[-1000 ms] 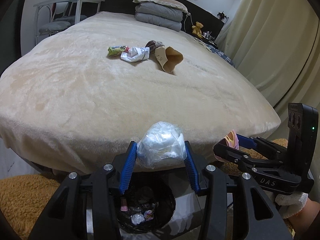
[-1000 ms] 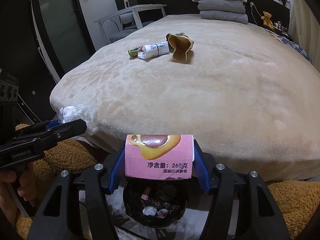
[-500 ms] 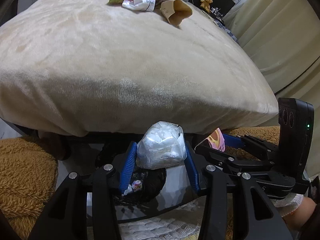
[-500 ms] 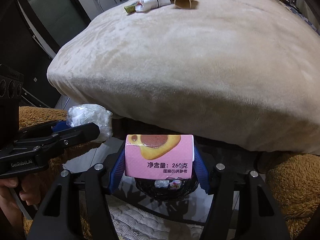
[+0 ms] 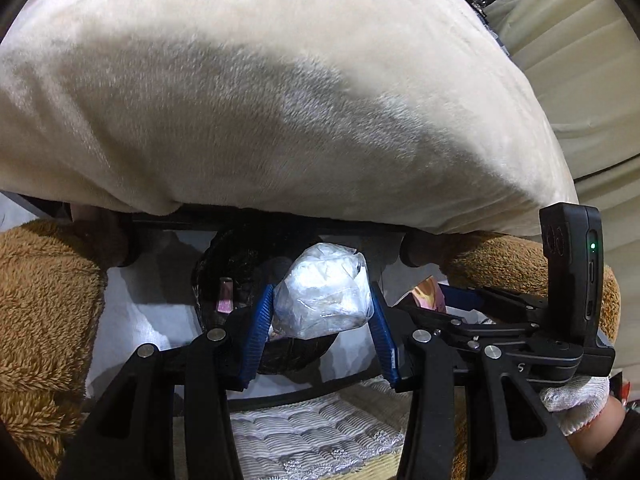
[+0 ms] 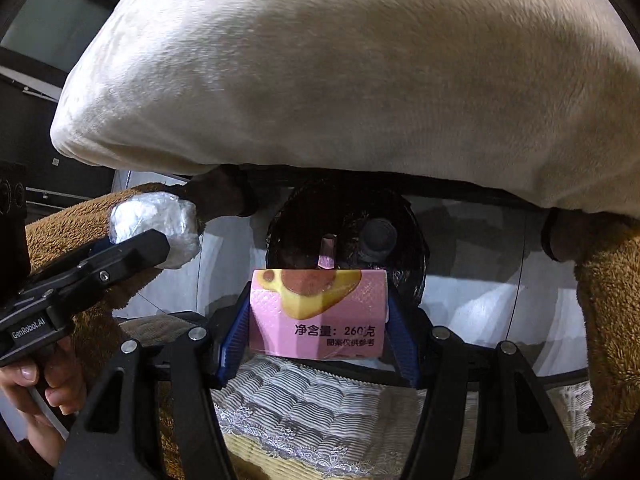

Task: Collect trash
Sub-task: 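Open both tools to drop the bag and carton into the bin, then raise both tools back toward the remaining trash on the bed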

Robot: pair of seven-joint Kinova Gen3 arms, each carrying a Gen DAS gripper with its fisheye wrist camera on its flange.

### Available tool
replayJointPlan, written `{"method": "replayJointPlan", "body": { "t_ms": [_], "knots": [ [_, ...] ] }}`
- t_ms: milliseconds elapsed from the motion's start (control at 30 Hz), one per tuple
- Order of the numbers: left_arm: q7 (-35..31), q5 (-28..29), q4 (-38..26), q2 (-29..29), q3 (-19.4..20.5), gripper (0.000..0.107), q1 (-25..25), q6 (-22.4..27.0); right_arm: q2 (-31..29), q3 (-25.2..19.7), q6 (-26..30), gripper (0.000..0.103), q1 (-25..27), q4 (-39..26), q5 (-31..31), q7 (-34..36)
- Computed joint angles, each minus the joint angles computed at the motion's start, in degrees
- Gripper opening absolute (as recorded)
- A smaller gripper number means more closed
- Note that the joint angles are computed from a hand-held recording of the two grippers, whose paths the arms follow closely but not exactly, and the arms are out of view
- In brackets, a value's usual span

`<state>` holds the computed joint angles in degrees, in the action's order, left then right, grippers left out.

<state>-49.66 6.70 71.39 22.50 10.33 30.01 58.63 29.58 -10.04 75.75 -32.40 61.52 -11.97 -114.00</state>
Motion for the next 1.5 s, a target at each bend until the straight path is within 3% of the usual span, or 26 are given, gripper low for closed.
{"method": "replayJointPlan", "body": {
  "t_ms": [433, 567, 933, 1200, 1500],
  "knots": [
    [-1.93, 3.95, 0.66, 1.24, 0.59, 0.046, -1.85, 0.7, 0.47, -0.15, 0.54, 0.062, 0.91, 0.1, -1.95, -1.35],
    [-1.56, 4.17, 1.1, 0.91, 0.43, 0.059, -1.95, 0.29, -0.18, 0.02, -0.07, 0.075, 1.04, 0.49, -1.75, -1.72],
    [-0.11, 2.46, 1.38, -0.29, 0.01, 0.059, -1.33, -0.68, -2.1, 0.15, -2.88, 0.077, 0.74, 1.99, 0.0, -1.67],
    [0.32, 0.32, 3.59, -2.86, -0.15, 0.059, -0.59, -4.75, -5.02, 0.12, -7.22, 0.077, 0.01, 3.98, 2.07, -0.43],
    [-0.01, -2.95, 6.79, -6.77, 0.01, 0.059, 0.17, -11.13, -10.62, 0.88, -12.34, 0.077, -3.21, 6.93, 9.72, -2.38]
  ]
}}
